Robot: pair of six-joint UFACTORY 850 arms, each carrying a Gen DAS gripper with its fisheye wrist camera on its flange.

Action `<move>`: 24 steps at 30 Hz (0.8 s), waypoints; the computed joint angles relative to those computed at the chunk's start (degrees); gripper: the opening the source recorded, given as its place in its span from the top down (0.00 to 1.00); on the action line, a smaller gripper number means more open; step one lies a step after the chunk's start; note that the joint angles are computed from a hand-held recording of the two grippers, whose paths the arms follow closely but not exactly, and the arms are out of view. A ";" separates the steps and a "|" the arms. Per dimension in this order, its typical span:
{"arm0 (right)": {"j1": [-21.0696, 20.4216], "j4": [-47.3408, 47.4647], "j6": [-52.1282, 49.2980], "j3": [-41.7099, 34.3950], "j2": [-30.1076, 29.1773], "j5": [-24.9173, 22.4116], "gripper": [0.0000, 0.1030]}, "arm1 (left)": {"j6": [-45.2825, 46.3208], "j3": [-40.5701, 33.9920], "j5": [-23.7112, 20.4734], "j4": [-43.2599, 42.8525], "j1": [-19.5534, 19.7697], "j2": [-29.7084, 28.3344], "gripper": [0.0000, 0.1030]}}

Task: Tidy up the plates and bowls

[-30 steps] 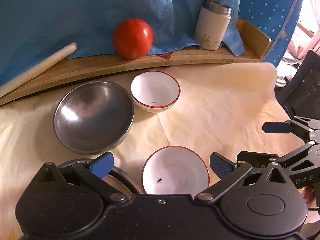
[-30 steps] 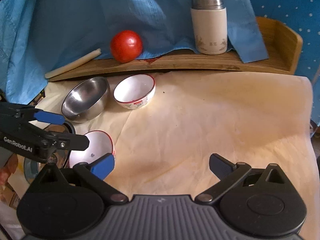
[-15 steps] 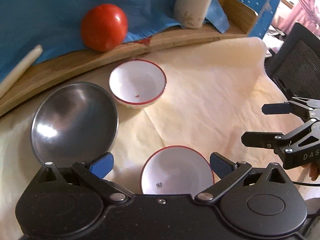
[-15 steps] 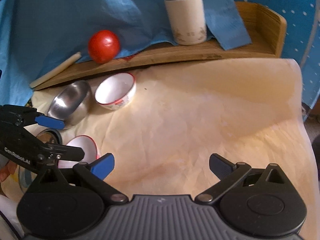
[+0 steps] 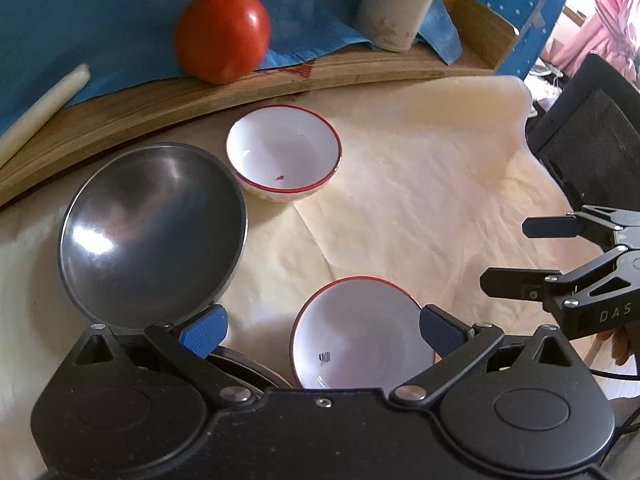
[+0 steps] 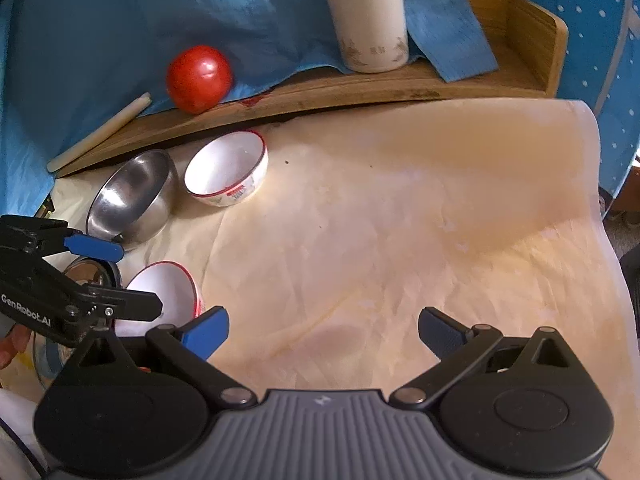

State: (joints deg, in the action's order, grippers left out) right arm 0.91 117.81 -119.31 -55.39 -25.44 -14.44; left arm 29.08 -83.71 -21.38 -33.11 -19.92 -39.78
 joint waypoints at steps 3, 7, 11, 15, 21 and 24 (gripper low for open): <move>0.14 -5.11 5.09 -0.52 -0.35 0.41 0.00 | -1.35 0.79 0.50 0.46 0.10 0.36 0.01; 0.27 -11.40 10.48 -0.88 -0.52 -0.14 0.00 | -3.53 1.86 1.71 1.06 0.30 0.88 0.01; 0.20 -19.46 17.94 -1.46 -1.03 -1.93 0.00 | -6.32 2.66 3.00 1.98 0.33 1.41 0.02; 0.23 -24.57 21.70 -2.10 -1.55 -4.33 0.00 | -2.89 3.09 3.69 -1.90 0.41 1.70 0.09; -0.19 -34.68 30.23 -4.54 -3.62 -10.02 0.00 | 2.12 0.93 -0.44 -5.59 0.89 0.23 0.26; 0.03 -38.09 32.13 -5.71 -4.50 -12.12 0.00 | 1.33 0.17 -1.22 -3.69 0.75 -0.26 0.33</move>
State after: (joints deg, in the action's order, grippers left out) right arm 0.94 79.72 -87.17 -61.11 -29.94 -26.56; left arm 30.41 -83.54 -22.60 -36.80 -19.17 -40.04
